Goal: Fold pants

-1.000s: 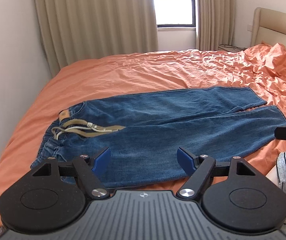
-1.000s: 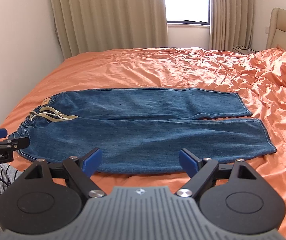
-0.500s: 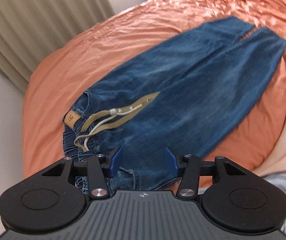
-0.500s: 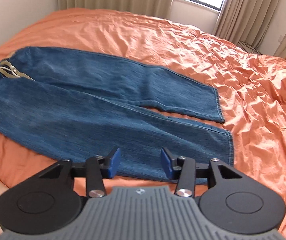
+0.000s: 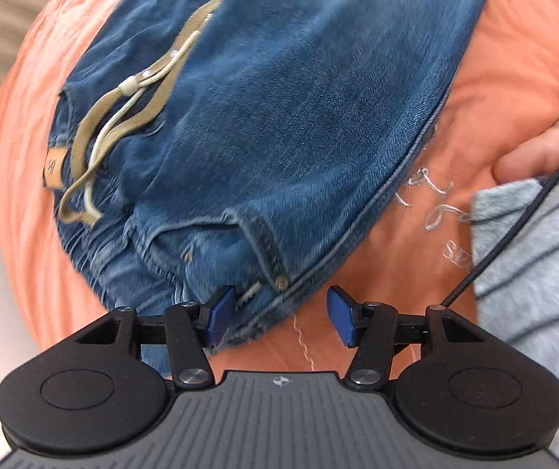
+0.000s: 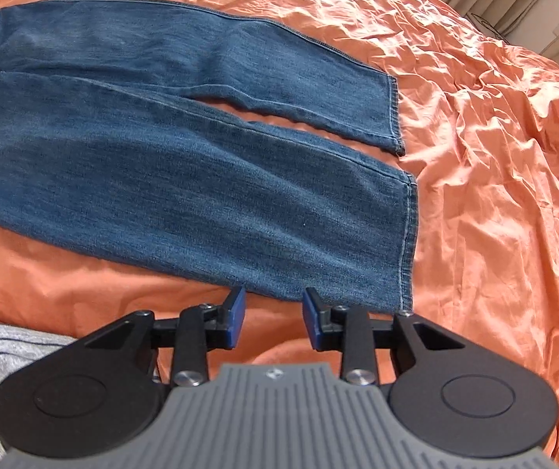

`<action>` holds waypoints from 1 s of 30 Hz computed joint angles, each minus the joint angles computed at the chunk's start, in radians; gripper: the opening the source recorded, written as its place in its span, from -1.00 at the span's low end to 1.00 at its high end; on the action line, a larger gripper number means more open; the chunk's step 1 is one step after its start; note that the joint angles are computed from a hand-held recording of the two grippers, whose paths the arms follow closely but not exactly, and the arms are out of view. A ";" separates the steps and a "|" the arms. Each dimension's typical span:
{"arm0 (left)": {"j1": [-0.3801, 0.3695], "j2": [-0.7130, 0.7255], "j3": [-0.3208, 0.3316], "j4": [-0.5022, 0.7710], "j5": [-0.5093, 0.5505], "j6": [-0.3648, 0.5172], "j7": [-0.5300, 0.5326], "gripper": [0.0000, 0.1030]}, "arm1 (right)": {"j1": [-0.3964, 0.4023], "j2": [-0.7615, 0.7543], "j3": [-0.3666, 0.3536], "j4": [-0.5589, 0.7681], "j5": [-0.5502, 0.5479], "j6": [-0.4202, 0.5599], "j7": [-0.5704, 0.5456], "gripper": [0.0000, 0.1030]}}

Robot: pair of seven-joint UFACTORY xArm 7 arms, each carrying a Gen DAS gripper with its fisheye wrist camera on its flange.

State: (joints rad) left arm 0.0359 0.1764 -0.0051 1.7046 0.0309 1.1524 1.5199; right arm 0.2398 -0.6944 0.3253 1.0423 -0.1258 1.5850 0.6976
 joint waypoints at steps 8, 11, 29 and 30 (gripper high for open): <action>0.022 -0.068 0.007 -0.063 -0.129 -0.096 -0.017 -0.52 | 0.053 -0.007 -0.024 -0.036 -0.018 0.035 -0.201 -0.44; 0.035 -0.067 0.014 -0.025 -0.201 -0.096 -0.093 -0.56 | 0.071 -0.008 -0.030 -0.069 -0.027 0.005 -0.287 -0.36; 0.002 0.020 -0.021 0.211 -0.241 -0.149 -0.623 -0.65 | 0.030 -0.092 0.018 -0.159 -0.202 -0.178 -0.420 -1.00; -0.008 0.032 -0.023 0.234 -0.225 -0.151 -0.650 -0.66 | 0.007 -0.082 0.015 -0.133 -0.228 -0.187 -0.430 -1.00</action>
